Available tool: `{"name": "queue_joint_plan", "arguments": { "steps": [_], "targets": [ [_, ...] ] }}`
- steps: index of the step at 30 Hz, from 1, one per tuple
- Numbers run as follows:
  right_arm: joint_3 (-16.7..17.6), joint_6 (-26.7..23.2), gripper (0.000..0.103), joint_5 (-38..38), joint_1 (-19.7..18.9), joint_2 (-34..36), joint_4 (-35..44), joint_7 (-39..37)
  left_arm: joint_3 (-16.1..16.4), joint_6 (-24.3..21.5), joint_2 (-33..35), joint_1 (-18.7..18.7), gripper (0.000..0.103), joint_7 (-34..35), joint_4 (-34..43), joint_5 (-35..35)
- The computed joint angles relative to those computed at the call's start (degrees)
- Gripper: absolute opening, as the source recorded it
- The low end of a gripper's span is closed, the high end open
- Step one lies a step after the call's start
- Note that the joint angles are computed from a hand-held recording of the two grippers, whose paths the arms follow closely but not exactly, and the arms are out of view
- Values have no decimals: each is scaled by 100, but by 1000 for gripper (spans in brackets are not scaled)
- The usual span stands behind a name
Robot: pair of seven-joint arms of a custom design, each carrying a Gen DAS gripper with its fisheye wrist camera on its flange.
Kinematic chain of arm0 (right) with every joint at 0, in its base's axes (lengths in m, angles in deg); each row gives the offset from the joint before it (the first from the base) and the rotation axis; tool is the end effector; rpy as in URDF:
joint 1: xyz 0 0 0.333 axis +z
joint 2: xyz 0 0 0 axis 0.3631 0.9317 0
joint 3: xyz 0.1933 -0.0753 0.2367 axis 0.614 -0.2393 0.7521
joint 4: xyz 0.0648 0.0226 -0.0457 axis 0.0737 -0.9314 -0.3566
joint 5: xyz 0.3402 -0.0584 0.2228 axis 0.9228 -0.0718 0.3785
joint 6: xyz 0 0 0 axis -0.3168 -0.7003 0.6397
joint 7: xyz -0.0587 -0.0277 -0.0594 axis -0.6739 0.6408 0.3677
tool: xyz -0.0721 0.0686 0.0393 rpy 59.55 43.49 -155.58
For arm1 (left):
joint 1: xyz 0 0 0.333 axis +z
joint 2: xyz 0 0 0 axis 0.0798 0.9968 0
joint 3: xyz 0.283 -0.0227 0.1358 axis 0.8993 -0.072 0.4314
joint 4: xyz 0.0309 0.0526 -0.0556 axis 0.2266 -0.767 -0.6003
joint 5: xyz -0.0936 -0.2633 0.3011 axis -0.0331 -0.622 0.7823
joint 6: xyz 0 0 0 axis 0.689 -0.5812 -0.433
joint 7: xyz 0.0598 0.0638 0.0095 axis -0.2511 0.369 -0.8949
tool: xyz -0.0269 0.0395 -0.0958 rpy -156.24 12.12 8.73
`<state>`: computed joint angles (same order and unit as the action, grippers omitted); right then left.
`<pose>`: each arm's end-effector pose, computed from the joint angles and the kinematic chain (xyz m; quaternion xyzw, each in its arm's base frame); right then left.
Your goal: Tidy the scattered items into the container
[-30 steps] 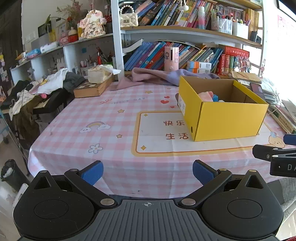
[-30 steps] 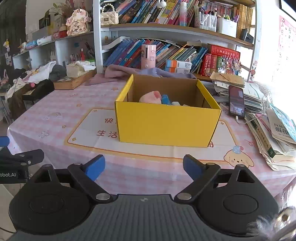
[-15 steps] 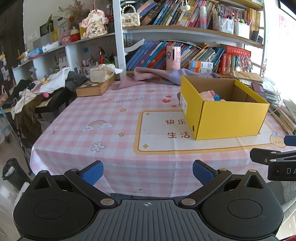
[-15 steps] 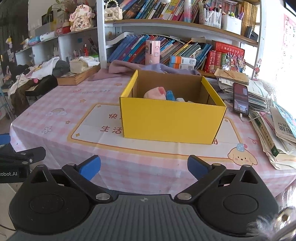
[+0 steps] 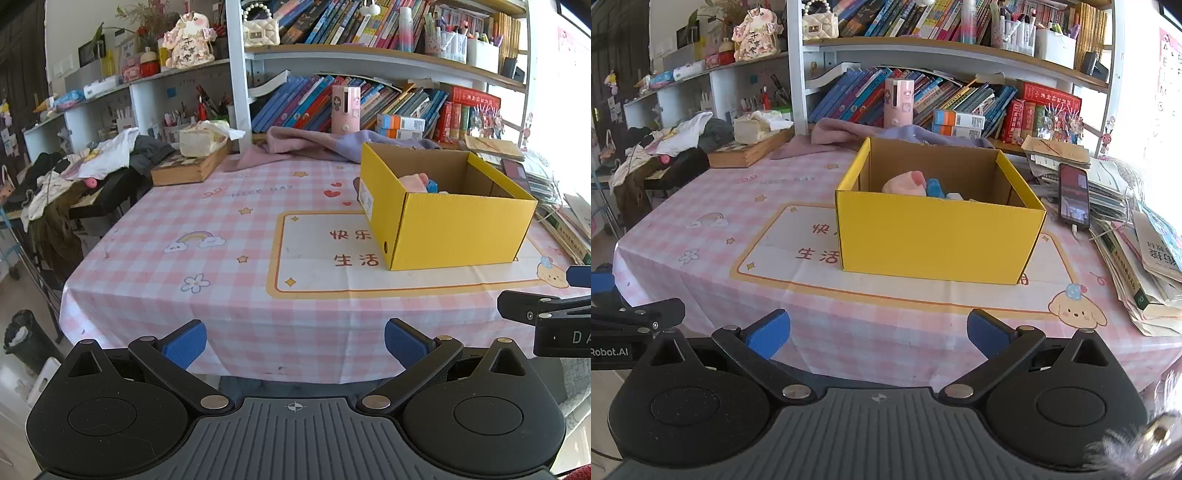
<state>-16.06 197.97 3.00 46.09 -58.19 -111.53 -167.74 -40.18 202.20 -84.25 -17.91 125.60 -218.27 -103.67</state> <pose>0.3606 0.3185 0.4152 -0.5589 0.7070 -0.3383 0.2708 0.4360 -0.0781 0.4177 -0.4814 0.7648 -0.3487 0.2486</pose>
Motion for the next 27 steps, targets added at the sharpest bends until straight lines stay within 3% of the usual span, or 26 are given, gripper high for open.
{"name": "queue_joint_plan", "arguments": {
  "steps": [27],
  "targets": [
    [-35, 112, 103, 104, 29, 140, 128, -134, 41, -160, -31, 25, 103, -108, -52, 379]
  ]
}}
